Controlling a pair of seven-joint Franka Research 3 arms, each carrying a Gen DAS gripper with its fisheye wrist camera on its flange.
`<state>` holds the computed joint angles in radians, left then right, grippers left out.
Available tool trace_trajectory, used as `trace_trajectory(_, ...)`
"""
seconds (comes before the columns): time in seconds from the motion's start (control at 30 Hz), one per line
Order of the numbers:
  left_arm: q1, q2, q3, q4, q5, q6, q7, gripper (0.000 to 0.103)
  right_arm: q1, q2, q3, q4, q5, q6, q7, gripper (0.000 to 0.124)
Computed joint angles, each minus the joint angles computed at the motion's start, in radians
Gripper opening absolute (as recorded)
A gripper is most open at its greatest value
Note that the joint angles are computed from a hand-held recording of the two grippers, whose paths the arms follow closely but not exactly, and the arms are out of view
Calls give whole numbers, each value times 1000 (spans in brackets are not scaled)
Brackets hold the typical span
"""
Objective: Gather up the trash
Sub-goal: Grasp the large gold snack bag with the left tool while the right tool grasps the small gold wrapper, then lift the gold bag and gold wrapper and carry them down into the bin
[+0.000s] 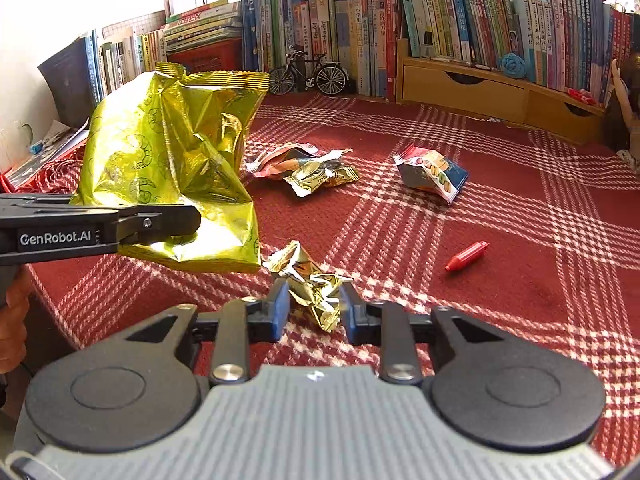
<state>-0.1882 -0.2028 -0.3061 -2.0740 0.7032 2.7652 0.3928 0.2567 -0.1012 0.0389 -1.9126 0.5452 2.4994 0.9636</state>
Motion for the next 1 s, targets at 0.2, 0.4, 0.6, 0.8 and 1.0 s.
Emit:
trace_trajectory(0.2,11,-31,-14,-9,54,-43,-26,15,0,53,10,42,-18,18,89,76)
trace_trajectory(0.4,15,-41,-13,-23,62,-39,-31,15,8,116,26,94,-126,3,196,75)
trace_trajectory(0.6,21,-53,-18,-38,79,-37,-30,16,13,90,28,57,-136,18,179,45)
trace_trajectory(0.8,21,-67,-20,-54,74,-29,-29,16,14,52,23,29,-110,16,146,42)
trace_trajectory(1.0,22,-99,-31,-87,75,-18,-26,16,15,3,12,-8,-52,-1,86,42)
